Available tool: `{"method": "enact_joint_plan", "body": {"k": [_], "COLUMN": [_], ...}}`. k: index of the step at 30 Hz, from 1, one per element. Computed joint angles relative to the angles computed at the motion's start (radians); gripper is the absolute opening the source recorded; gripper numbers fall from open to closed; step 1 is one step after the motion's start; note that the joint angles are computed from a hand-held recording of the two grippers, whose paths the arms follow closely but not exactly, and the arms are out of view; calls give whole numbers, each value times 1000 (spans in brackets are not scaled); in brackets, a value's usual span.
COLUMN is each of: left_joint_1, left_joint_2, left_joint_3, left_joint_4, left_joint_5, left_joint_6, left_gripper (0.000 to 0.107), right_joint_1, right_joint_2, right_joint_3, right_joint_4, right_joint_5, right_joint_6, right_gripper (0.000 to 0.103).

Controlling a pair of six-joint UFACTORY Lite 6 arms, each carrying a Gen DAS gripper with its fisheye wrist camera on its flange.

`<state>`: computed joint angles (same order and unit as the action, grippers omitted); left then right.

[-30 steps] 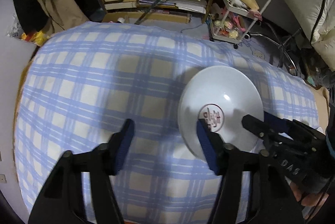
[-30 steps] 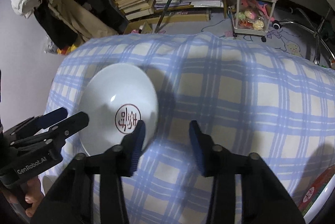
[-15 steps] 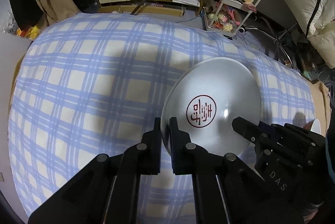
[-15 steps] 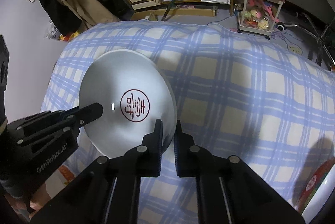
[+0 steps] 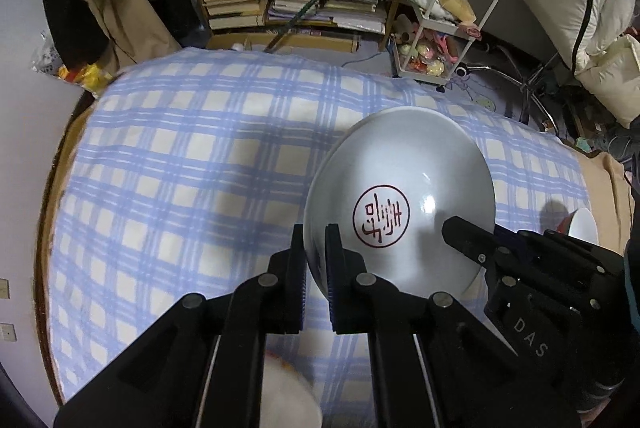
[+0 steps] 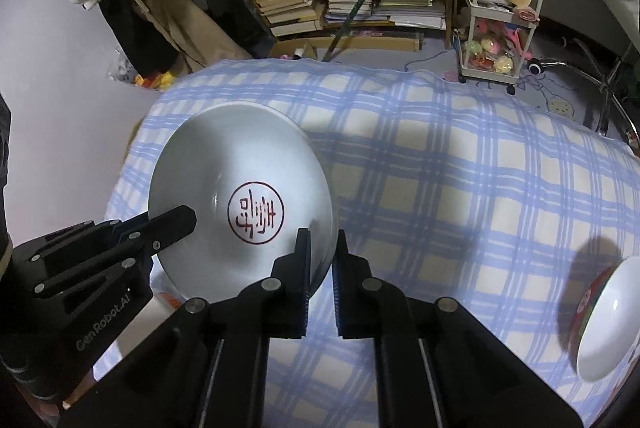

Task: Organize plates and bowls
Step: 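Lift the red-logo bowl with both grippers and carry it over the white bowl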

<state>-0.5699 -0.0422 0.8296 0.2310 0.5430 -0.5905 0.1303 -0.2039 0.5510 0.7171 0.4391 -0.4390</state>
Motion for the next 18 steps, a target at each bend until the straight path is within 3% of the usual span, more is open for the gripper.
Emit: {"method": "enact_joint_plan", "body": {"k": [10,18], "left_joint_1": [31,120], "left_joint_2": [-333,-643], "left_joint_3": [-152,-299], "left_joint_4": [6,-29], "left_joint_5": [146,300], "left_joint_6": [16,114], "left_gripper": [9,9], "right_joint_1": [220,508], "right_joint_2": [-196,-260], "right_joint_3": [-31,0], "right_joint_4": [-200,-482], "right_joint_5": [34,24], "right_joint_6": [373,830], "right_gripper": [11,11]}}
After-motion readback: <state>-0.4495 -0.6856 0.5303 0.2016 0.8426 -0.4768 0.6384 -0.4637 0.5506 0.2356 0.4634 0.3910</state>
